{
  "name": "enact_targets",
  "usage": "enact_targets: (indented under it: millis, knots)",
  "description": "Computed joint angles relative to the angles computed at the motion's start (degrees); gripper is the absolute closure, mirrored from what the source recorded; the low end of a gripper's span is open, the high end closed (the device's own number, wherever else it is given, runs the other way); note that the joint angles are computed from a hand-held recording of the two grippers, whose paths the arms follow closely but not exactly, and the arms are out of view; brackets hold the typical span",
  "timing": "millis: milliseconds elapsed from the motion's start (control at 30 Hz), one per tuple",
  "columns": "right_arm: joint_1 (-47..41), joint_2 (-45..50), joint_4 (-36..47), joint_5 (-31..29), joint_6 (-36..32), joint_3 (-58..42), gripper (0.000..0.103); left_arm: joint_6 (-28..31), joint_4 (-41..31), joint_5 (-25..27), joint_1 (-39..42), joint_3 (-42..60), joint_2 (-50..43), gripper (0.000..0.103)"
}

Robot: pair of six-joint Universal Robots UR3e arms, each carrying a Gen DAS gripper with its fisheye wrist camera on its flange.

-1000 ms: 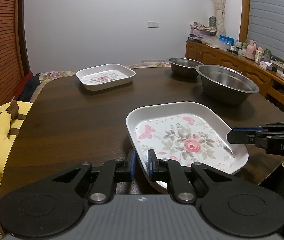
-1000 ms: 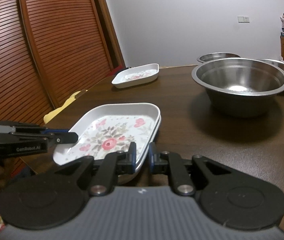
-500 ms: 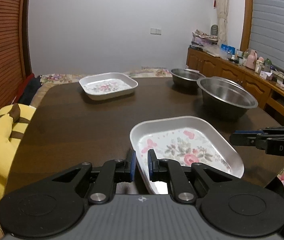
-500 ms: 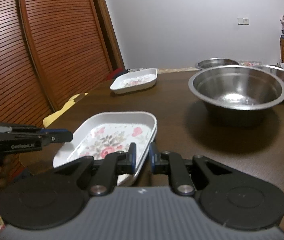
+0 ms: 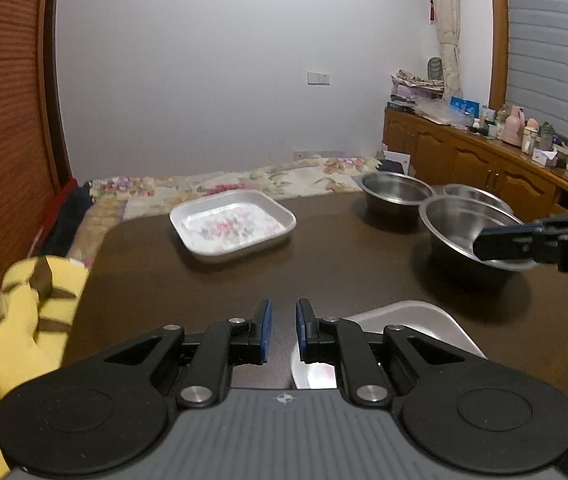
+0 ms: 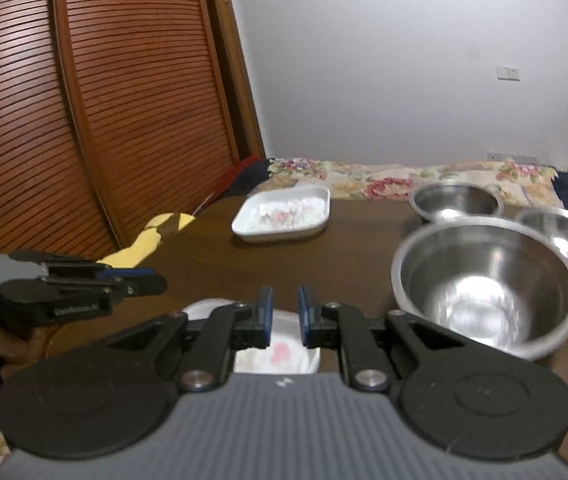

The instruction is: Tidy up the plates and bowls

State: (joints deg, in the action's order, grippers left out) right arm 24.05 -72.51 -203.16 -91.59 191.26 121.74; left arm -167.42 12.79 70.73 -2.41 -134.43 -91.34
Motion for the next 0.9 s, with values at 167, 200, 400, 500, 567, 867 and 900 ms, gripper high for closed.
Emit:
enact_targets:
  millis: [167, 200, 400, 500, 567, 867, 900]
  knots:
    - [-1.6, 0.3, 11.3, 1.5, -3.2, -10.2, 0.087, -0.9, -3.4, -0.2, 0.3, 6.1, -2.1, 0.083]
    - [-1.7, 0.9, 13.2, 1.5, -3.5, -12.3, 0.087, -1.0, -3.8, -0.1, 0.3, 7.4, -2.9, 0.081]
    - [-1.8, 6.2, 23.0, 1.3, -5.1, -23.8, 0.087, -1.9, -5.0, 0.8, 0.9, 14.1, -8.2, 0.077]
    - [-1.8, 8.4, 27.2, 1.1, -6.0, -28.3, 0.087, -2.1, -5.4, 0.8, 1.2, 16.7, -10.7, 0.077]
    - [-2.1, 9.9, 29.3, 1.6, -6.0, -31.1, 0.087, -2.3, -5.5, 0.9, 1.4, 18.5, -12.8, 0.077]
    - [-4.3, 19.1, 38.7, 4.6, -1.2, -46.2, 0.080, -4.0, -8.9, 1.2, 2.6, 29.3, -22.7, 0.076]
    - [-4.6, 20.5, 40.2, 4.7, -0.8, -48.4, 0.080, -4.1, -9.5, 1.2, 2.7, 30.6, -23.8, 0.076]
